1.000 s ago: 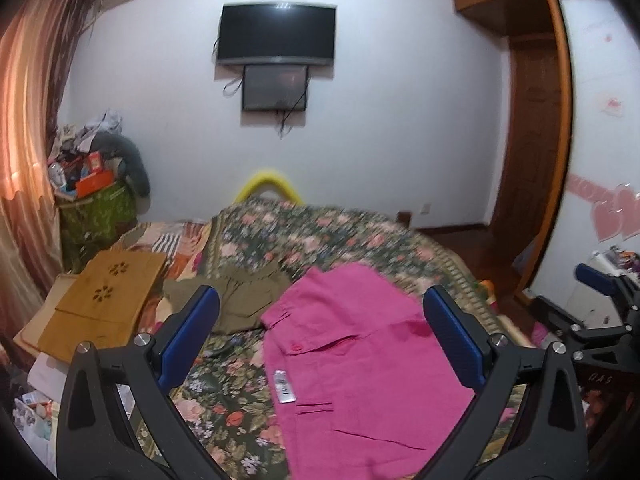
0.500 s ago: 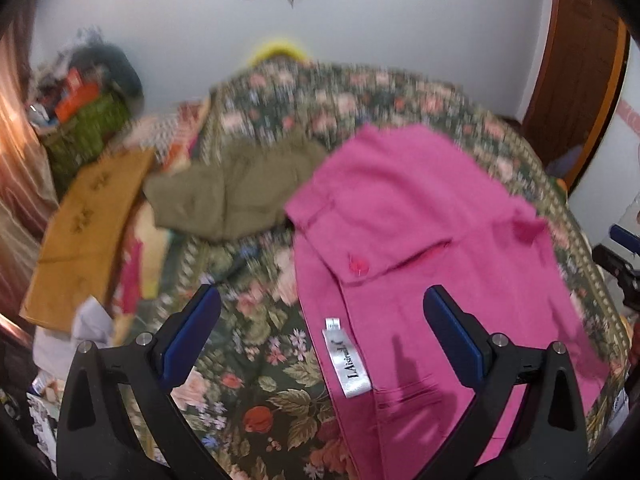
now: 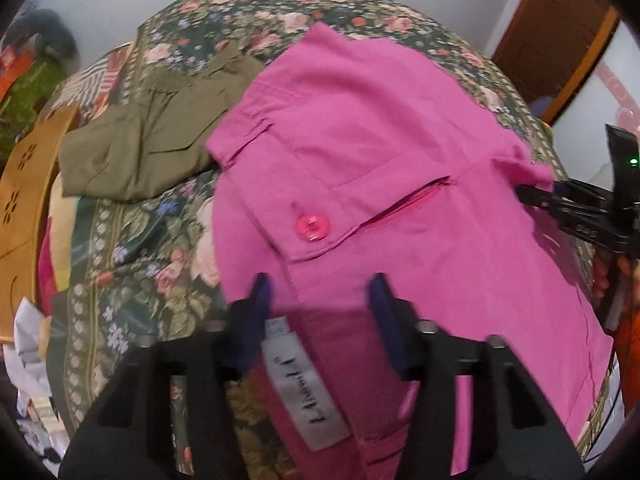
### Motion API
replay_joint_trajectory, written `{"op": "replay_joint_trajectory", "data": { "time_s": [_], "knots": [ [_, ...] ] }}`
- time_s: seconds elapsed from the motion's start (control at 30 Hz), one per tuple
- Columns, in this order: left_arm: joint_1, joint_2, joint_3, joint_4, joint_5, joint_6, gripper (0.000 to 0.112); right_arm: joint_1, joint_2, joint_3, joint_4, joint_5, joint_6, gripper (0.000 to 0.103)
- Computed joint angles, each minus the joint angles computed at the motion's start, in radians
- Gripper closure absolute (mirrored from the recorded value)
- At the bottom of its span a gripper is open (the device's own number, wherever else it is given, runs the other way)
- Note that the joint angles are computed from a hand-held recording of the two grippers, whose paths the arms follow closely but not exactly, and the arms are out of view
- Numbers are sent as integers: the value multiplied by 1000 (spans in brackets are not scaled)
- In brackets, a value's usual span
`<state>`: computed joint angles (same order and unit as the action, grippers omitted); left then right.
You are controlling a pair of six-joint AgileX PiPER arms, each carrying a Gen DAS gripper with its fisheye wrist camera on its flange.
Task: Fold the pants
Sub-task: 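Grasp the waistband with the left gripper while the right gripper grasps the pants edge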
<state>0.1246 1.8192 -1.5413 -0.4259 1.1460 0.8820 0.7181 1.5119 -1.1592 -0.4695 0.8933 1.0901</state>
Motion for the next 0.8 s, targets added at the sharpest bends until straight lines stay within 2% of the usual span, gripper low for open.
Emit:
{"op": "replay_joint_trajectory", "data": {
  "time_s": [0.03, 0.1, 0.27, 0.43, 0.5, 0.63, 0.67, 0.7, 0.73, 0.8],
  "knots": [
    [-8, -5, 6, 1, -13, 5, 70, 13, -7, 15, -34, -12, 20, 70],
    [-37, -12, 21, 29, -58, 1, 71, 28, -20, 27, -58, -3, 44, 97],
    [-88, 10, 4, 61, -113, -28, 74, 50, -104, 125, -80, -17, 159, 101],
    [-123, 17, 13, 71, -156, -25, 74, 69, -186, 200, -76, -3, 258, 102],
    [-114, 28, -15, 66, -125, -34, 74, 81, -202, 193, -56, 23, 255, 101],
    [-37, 52, -112, -19, -16, -26, 73, 94, -230, 144, -30, 78, 225, 100],
    [-22, 60, -134, -34, 7, -26, 70, 100, -240, 133, -45, 88, 229, 98],
    [-5, 74, -167, -46, 32, -34, 64, 97, -250, 123, -58, 91, 227, 91],
    [2, 76, -179, -48, 30, -43, 63, 89, -254, 112, -64, 91, 221, 84],
    [4, 80, -200, -17, -16, -71, 62, 51, -254, 91, -69, 71, 196, 54]
  ]
}}
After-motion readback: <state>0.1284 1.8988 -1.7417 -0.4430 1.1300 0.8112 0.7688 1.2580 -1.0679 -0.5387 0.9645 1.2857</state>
